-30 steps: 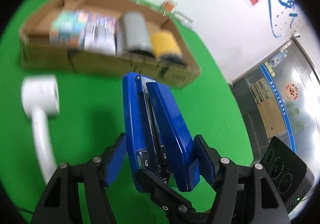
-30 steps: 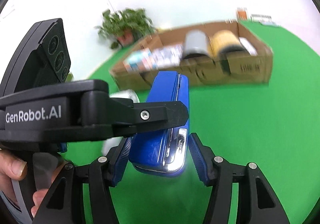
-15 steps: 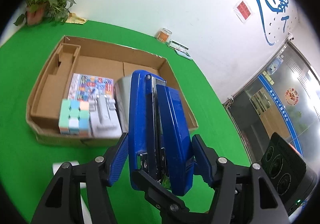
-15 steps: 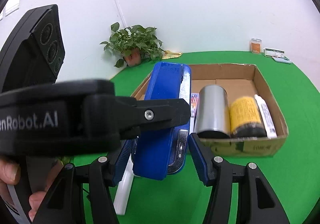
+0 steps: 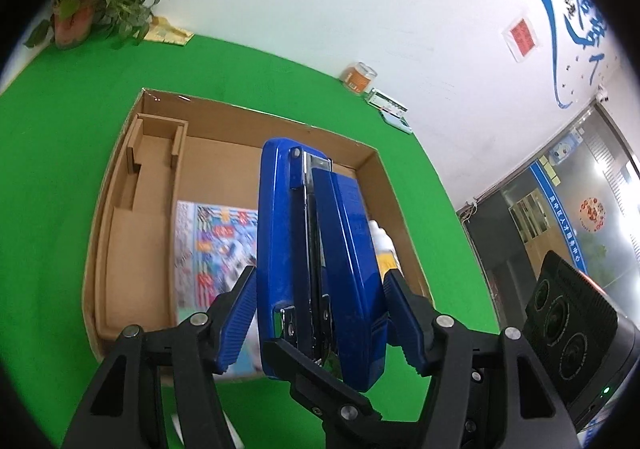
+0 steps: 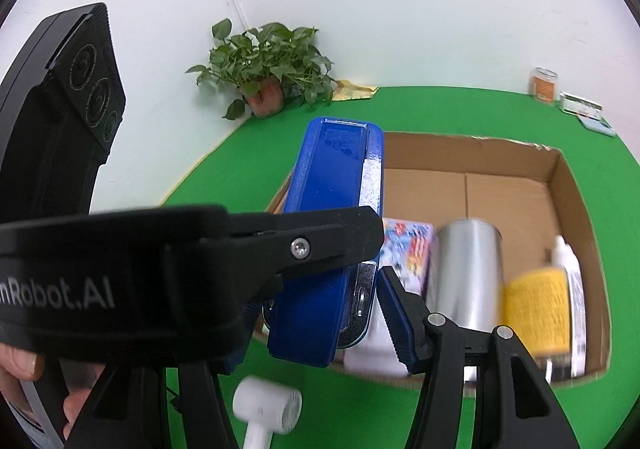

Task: Organize rigid objects
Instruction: 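Lift the blue stapler with the right gripper and carry it over the box, then lower the stapler into the box beside the game box and open the right gripper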

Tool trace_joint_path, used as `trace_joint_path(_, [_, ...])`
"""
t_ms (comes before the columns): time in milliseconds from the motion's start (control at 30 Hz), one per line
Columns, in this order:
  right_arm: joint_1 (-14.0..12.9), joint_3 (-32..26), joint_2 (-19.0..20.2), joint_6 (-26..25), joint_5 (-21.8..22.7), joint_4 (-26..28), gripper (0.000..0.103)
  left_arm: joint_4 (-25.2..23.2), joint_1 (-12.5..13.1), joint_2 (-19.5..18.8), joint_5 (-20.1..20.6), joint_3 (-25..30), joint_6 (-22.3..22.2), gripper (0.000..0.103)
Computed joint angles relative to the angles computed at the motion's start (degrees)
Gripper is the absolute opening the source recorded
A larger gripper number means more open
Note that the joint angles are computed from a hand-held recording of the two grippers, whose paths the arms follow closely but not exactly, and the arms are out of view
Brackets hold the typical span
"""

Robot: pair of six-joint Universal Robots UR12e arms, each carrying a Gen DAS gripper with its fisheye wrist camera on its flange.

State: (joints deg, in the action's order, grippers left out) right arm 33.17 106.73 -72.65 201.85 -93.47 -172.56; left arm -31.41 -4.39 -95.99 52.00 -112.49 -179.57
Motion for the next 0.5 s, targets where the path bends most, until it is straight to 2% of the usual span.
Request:
trace_joint_path(133, [-1.8, -5.3, 3.2, -1.0, 3.3, 6.1, 0.055, -4.4, 1.0, -3.5, -0.9, 3.6, 1.0, 0.062])
trace_joint_path(267, [-3.7, -9.8, 6.5, 0.5, 8.1, 11.1, 0.055, -7.7, 1.3, -6.8, -0.8, 6.4, 2.3, 0.062])
trace_joint_path(500, [-4.9, -13.8, 11.5, 0.7, 10.7, 15.6, 0.053, -11.9, 1.1, -11.1, 1.3, 8.6, 1.5, 0.061])
